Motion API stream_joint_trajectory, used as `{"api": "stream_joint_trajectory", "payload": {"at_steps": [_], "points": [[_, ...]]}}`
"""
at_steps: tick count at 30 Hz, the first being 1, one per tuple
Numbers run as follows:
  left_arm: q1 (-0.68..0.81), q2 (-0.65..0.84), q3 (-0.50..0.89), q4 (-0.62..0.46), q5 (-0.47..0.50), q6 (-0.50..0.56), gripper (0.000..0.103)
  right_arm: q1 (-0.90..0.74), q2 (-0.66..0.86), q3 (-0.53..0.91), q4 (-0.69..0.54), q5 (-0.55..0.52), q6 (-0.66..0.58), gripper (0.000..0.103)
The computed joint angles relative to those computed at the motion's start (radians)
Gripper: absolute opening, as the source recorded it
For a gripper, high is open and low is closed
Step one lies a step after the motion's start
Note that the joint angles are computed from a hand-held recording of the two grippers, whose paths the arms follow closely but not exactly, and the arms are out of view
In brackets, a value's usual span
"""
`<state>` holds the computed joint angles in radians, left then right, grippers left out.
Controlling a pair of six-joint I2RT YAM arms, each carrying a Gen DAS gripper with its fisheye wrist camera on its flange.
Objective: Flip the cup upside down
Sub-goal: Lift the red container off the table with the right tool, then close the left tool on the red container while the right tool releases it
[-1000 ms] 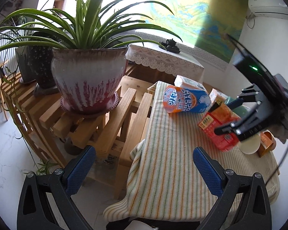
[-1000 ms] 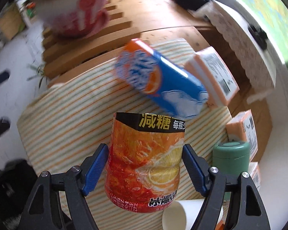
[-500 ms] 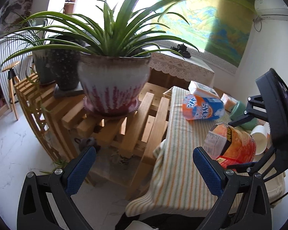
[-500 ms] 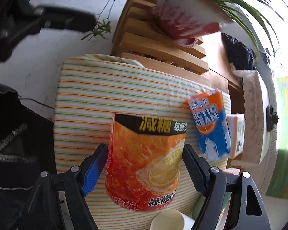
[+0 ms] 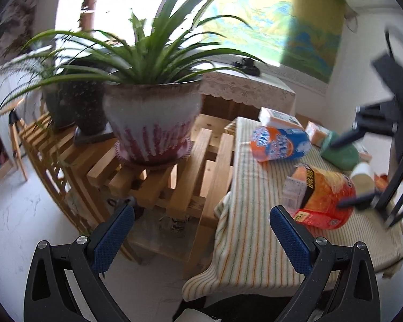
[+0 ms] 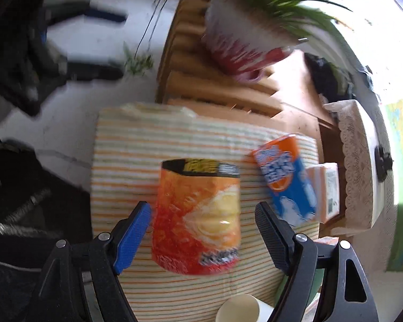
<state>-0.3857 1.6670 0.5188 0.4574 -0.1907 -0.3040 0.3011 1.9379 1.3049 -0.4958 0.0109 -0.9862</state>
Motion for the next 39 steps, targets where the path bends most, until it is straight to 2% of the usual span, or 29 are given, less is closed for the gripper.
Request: {"api": "stream_joint_trajectory", "payload": {"at_steps": [1,3,6,11,16,22,25,30,39], "points": [[-0.007,-0.005,0.008,-0.013,0.003,0.035,0.102,-0.035,-0.028,0.005,-0.028,-0.084,0.028,0.076],[-0.029,-0.024,0.032,-0.04,0.023,0.145,0.102,-0.091,-0.084,-0.025,-0.009,-0.183,0.097,0.076],[-0.078,-0.028,0.111,-0.135,0.018,0.309,0.102,-0.209,-0.192,-0.155,0.095,-0.337,0.221,0.076],[-0.19,0.01,0.282,-0.327,0.036,0.61,0.102,-0.381,-0.331,-0.405,0.281,-0.505,0.344,0.076],[-0.29,0.119,0.493,-0.516,0.04,0.777,0.102,-0.563,-0.425,-0.604,0.419,-0.619,0.43,0.076],[-0.374,0.343,0.837,-0.843,0.005,0.893,0.102,-0.736,-0.45,-0.672,0.401,-0.72,0.408,0.076],[-0.406,0.461,0.989,-0.955,-0.068,0.944,0.102,-0.792,-0.485,-0.724,0.421,-0.724,0.396,0.076],[-0.415,0.554,1.09,-0.988,-0.12,0.989,0.102,-0.832,-0.535,-0.809,0.514,-0.689,0.431,0.076],[-0.397,0.602,1.147,-1.012,-0.121,1.015,0.102,-0.801,-0.536,-0.864,0.671,-0.453,0.639,0.077]]}}
